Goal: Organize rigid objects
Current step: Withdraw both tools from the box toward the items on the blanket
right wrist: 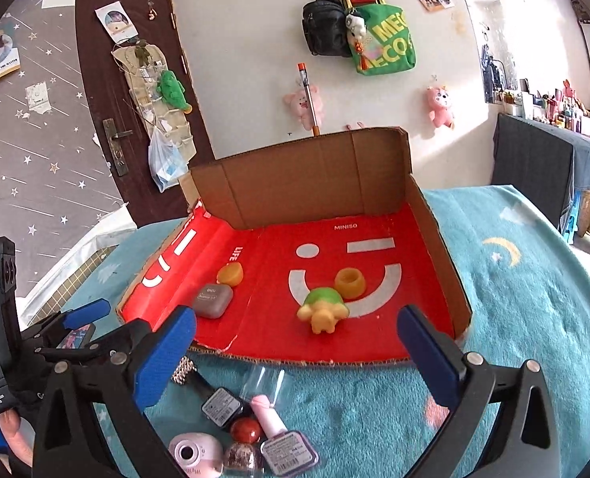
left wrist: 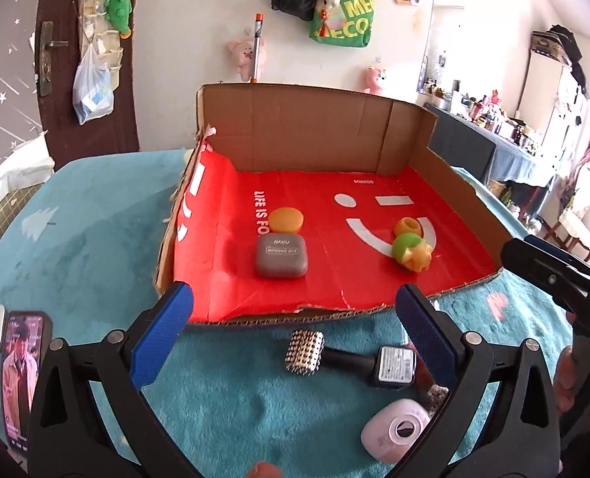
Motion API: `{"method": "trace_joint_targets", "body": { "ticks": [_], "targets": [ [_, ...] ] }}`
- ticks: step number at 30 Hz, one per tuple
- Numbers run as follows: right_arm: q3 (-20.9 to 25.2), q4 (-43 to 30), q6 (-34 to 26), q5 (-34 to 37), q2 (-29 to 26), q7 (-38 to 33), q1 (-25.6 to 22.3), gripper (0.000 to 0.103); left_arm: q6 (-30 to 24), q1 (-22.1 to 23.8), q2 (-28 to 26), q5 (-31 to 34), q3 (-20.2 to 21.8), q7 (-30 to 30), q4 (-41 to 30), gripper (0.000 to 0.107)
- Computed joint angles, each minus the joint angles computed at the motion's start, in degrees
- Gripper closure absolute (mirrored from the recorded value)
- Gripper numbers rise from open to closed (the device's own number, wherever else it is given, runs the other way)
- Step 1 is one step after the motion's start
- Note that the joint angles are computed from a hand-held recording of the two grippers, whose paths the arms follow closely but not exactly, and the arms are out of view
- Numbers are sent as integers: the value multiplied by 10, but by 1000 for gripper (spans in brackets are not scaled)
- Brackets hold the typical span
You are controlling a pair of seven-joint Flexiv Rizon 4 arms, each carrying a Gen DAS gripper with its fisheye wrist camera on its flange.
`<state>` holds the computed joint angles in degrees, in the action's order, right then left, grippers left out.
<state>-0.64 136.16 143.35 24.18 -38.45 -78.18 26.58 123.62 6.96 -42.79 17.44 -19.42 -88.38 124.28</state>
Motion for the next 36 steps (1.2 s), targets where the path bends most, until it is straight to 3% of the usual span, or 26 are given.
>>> {"method": "trace_joint_targets", "body": {
  "ticks": [12,17,25,36],
  "targets": [
    [8,25,0,12,-1,3,20,0,-7,32,1,19,-22,-14,35,4],
    [9,32,-1,24,-1,3,32,0,3,17,6,16,-8,-11,46,4],
    [13,43,1,23,-7,14,35,0,-26,32,4,11,-23,-18,57,4],
    [14,51,-7,20,-23,28,41,0,-20,26,-8,2,-15,-16,72,4]
  ]
}}
